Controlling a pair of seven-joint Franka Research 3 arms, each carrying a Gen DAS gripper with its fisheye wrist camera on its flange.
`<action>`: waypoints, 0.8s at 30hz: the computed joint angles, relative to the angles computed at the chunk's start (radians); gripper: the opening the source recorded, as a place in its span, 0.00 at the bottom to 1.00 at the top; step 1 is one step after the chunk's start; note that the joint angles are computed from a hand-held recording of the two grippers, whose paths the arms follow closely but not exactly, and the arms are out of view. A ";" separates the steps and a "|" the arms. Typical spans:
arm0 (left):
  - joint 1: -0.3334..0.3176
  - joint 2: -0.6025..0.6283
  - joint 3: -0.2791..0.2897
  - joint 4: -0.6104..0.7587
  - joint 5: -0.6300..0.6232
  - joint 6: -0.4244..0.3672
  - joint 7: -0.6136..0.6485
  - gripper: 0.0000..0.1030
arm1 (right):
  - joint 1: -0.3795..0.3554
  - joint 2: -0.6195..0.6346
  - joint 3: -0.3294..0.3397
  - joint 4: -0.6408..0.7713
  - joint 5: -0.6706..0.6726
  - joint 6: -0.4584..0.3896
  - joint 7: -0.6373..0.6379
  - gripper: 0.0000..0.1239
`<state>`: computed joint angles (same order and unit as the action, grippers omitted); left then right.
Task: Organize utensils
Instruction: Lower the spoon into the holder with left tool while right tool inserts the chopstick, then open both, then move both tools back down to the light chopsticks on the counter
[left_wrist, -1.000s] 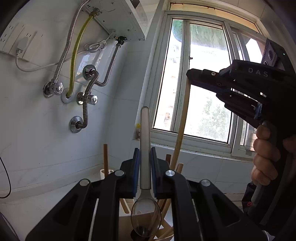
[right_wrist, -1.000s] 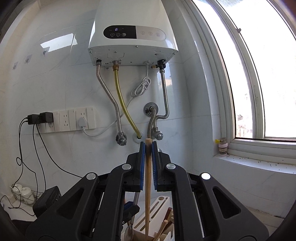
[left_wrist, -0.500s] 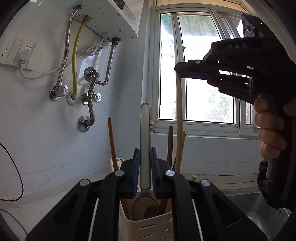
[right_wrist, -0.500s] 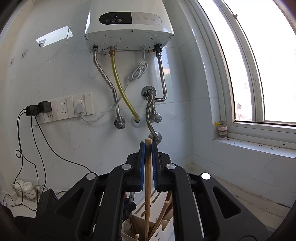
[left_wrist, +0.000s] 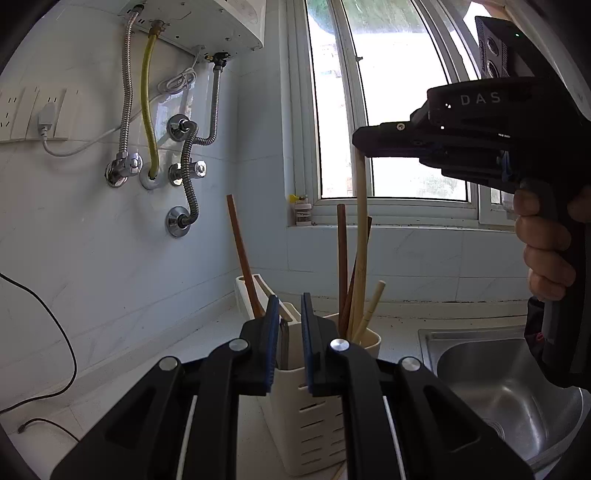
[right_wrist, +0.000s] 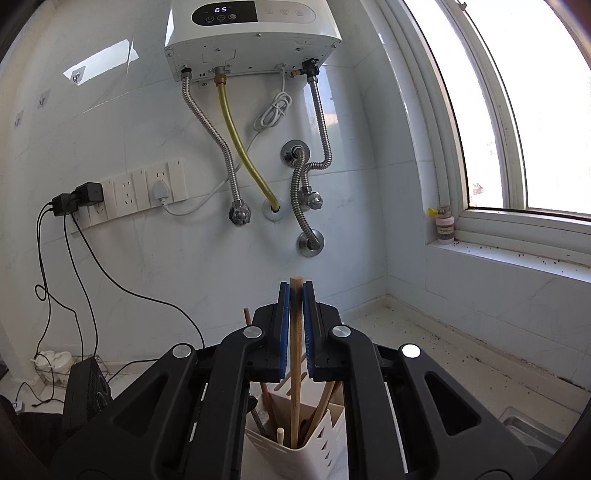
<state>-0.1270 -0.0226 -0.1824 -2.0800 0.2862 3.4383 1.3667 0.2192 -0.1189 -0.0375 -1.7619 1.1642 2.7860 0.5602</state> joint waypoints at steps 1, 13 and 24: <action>0.003 -0.011 -0.007 -0.009 -0.020 -0.015 0.023 0.11 | -0.002 -0.004 -0.001 -0.008 -0.008 -0.009 0.009 0.06; 0.070 -0.181 -0.042 -0.134 -0.041 -0.073 0.012 0.12 | -0.011 -0.063 -0.011 -0.114 -0.135 -0.026 0.176 0.07; -0.353 -0.305 0.360 -0.221 -0.099 -0.360 0.197 0.30 | 0.000 -0.195 -0.046 -0.285 -0.189 -0.072 0.285 0.20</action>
